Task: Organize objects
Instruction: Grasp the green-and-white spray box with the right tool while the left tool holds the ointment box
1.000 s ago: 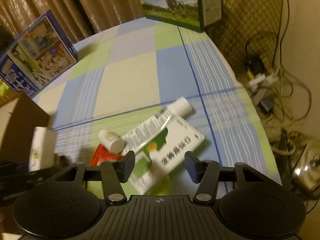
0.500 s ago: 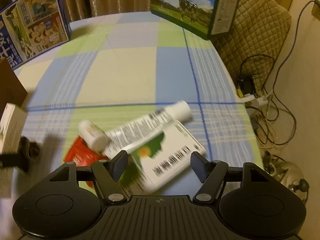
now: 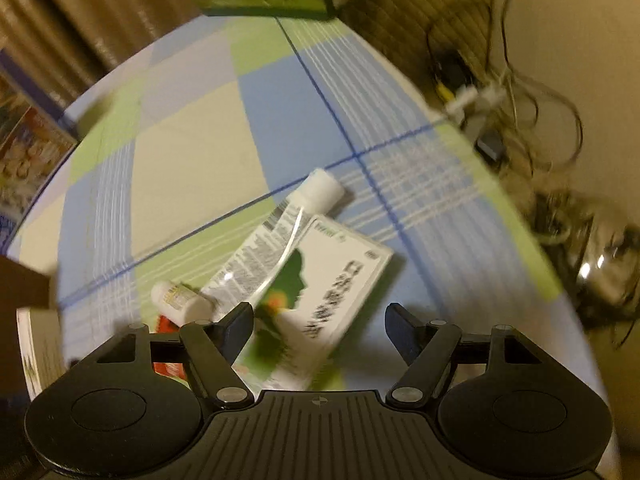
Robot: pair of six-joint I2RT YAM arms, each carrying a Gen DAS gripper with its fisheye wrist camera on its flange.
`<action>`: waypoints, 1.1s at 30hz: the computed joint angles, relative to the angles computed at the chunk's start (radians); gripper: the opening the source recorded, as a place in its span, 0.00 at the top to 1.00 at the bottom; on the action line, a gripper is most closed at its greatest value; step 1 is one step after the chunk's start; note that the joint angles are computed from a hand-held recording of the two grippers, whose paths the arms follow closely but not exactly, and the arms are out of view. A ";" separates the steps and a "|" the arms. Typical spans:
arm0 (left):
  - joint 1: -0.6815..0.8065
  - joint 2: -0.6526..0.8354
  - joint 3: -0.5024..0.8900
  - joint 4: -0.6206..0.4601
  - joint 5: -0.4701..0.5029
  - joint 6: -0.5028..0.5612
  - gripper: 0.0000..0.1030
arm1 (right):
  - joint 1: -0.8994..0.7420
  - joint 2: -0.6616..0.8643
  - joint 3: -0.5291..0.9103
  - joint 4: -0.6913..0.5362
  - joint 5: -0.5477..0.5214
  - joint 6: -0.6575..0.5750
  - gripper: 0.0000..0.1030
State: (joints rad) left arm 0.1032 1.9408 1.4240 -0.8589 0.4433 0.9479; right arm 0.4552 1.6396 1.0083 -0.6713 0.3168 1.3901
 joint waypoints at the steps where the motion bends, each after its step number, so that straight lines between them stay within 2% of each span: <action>1: 0.001 0.000 0.002 0.000 0.000 -0.001 0.68 | -0.003 0.010 0.000 0.015 -0.015 0.010 0.32; 5: 0.010 0.003 0.011 -0.006 0.003 0.000 0.68 | 0.005 0.058 0.027 0.015 -0.014 0.009 0.31; 11: 0.022 0.013 0.025 -0.019 0.006 -0.002 0.68 | 0.032 0.041 0.011 -0.037 -0.010 -0.140 0.31; 16: 0.020 0.015 0.022 -0.028 0.007 0.002 0.68 | 0.089 -0.075 -0.135 -0.011 -0.007 -0.155 0.31; 20: 0.013 0.012 0.011 -0.030 0.005 0.006 0.68 | 0.114 -0.185 -0.240 0.074 0.003 -0.201 0.31; 25: -0.003 -0.001 -0.017 -0.016 -0.009 0.003 0.68 | 0.086 -0.133 -0.186 0.087 0.055 -0.283 0.31; 30: -0.015 -0.023 -0.052 0.005 -0.023 -0.008 0.68 | 0.041 -0.069 -0.155 0.116 0.068 -0.301 0.31; 31: -0.014 -0.026 -0.056 0.006 -0.024 -0.010 0.68 | 0.035 -0.064 -0.153 0.116 0.066 -0.303 0.35; 32: -0.012 -0.032 -0.062 0.008 -0.024 -0.011 0.68 | 0.028 -0.063 -0.159 0.121 0.060 -0.311 0.47; 33: -0.010 -0.036 -0.066 0.009 -0.024 -0.012 0.68 | 0.023 -0.063 -0.164 0.125 0.051 -0.314 0.47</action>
State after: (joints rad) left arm 0.0934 1.9052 1.3580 -0.8500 0.4189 0.9357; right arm 0.4787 1.5768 0.8441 -0.5459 0.3675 1.0763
